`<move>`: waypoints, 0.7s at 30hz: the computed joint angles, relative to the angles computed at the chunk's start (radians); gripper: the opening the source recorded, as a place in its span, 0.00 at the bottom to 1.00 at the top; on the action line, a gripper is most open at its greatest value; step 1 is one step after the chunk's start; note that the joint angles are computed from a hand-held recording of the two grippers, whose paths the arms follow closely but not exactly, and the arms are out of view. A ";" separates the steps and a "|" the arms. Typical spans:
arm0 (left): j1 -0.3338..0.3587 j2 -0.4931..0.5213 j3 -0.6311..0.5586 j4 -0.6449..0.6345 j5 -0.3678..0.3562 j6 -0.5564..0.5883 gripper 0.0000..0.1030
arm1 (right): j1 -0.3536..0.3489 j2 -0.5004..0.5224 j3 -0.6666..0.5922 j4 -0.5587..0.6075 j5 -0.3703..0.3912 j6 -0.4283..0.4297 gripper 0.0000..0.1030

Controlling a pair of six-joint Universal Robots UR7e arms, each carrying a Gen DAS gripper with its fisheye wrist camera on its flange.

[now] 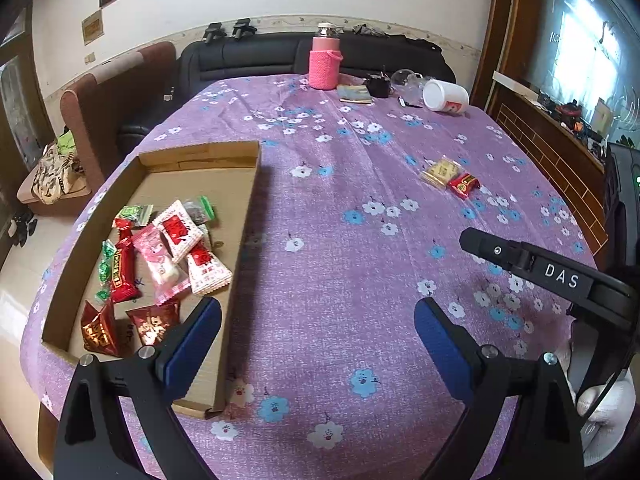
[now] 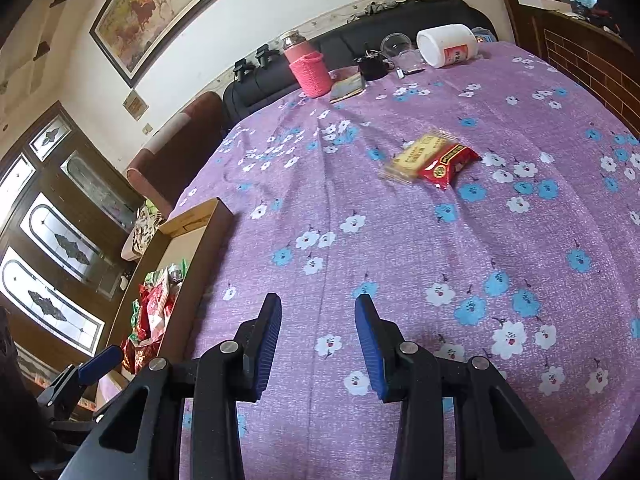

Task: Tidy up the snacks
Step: 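Grasp the red candy bar with the right tool while the left tool grasps the yellow cake packet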

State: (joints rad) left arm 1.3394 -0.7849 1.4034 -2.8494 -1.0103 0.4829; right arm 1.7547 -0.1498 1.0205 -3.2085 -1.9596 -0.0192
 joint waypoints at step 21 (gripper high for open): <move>0.037 0.150 -0.200 0.266 -0.110 -0.068 0.94 | -0.081 -0.006 -0.208 0.105 -0.156 -0.025 0.40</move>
State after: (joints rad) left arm 1.3767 -0.6351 1.2029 -2.5832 -1.1204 0.4153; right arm 1.6737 -0.1561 0.8124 -3.1033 -2.1155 -0.0438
